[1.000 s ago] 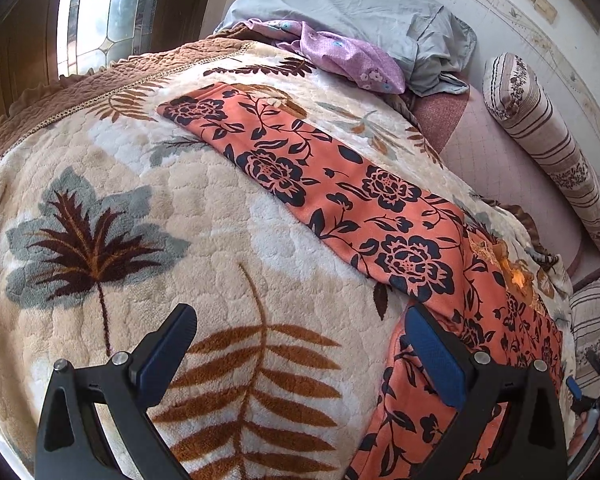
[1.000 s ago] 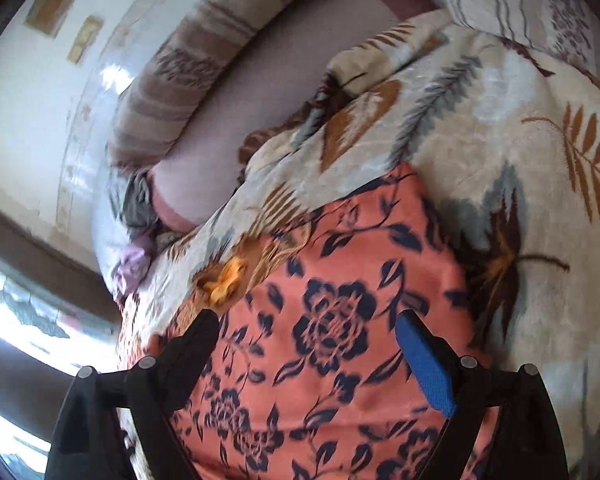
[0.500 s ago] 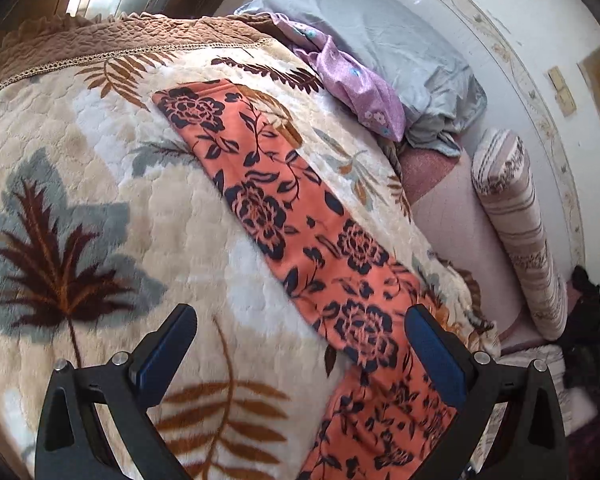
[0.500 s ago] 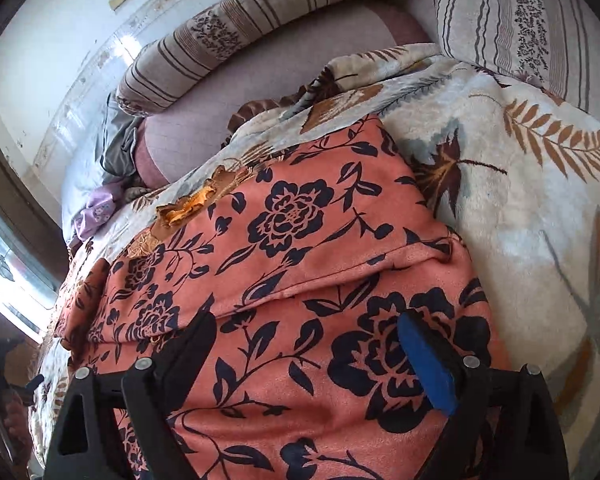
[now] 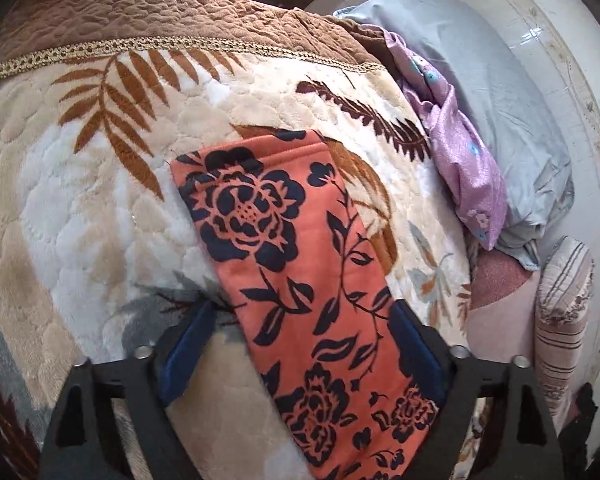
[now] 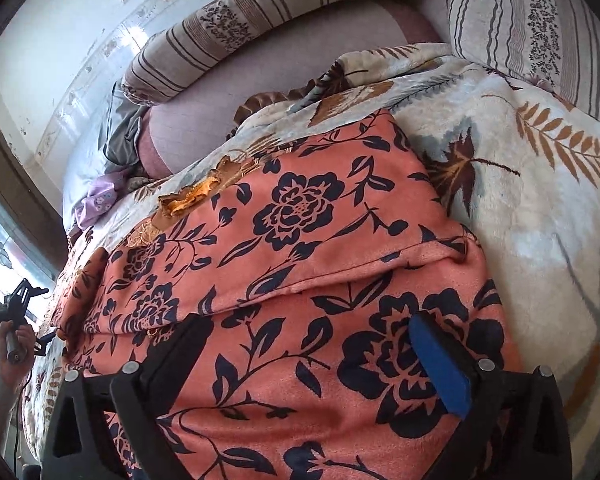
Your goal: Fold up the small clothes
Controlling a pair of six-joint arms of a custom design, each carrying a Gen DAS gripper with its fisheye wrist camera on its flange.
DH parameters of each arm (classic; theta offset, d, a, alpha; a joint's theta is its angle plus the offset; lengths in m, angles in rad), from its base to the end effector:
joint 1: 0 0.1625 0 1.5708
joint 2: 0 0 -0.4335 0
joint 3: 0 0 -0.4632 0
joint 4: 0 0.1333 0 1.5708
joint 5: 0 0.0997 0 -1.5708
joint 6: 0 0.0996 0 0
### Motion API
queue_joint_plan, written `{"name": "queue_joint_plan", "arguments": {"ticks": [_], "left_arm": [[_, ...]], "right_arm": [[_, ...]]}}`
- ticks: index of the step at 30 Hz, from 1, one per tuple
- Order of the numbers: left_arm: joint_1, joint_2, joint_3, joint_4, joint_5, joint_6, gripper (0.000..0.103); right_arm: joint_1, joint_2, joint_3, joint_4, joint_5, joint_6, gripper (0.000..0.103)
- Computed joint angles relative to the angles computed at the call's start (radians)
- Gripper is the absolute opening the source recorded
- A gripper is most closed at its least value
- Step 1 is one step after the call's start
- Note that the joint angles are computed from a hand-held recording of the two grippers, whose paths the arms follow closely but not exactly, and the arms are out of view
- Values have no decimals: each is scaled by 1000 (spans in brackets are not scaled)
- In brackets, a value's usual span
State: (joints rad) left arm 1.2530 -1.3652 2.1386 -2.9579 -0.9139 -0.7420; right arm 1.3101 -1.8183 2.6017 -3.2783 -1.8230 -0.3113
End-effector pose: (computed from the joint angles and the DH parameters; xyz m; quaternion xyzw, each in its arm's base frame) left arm 0.0135 -0.5801 0.2562 -0.2852 0.8616 -0.4021 0.1208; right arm 0.0122 -0.3749 0.2774 -0.0336 -0.8892 0.3925 0.2328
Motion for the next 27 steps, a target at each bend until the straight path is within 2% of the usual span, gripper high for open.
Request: {"name": "queue_joint_plan", "arguments": {"ticks": [1,2,3,5,8,11,14,17,20,24,27], "left_arm": [[-4,1,-10,47,34,-5,51],[-5,-3,-20,99,62,-9,23],[1,-8,-27,135,67,-13,7],[23,-27,-22,123,11,2,5],[-19,-53,-3,137,67,33,5],[-111,-86,26,124,135,96,5],[-235,-110,46,101,193,200,5],[-364,-97,44,51,215,318,5],[-471,-25,4,0,177,432,5],[-592,112,-53,-42,84,534,5],[-639,236,-104,-30,-41,561,5]], "right_arm": [[0,1,0,-2,0,-1,102],[-1,0,1,-1,1,-1,102],[-1,-1,1,-1,1,-1,102],[-1,-4,1,2,2,0,102],[-3,-5,2,2,5,1,102],[-8,-7,4,1,16,1,102],[-15,-11,5,1,32,2,102],[-16,-11,6,1,34,3,102],[-18,-14,7,2,39,3,102],[-24,-20,9,4,54,7,102],[-30,-26,11,8,68,10,102]]}}
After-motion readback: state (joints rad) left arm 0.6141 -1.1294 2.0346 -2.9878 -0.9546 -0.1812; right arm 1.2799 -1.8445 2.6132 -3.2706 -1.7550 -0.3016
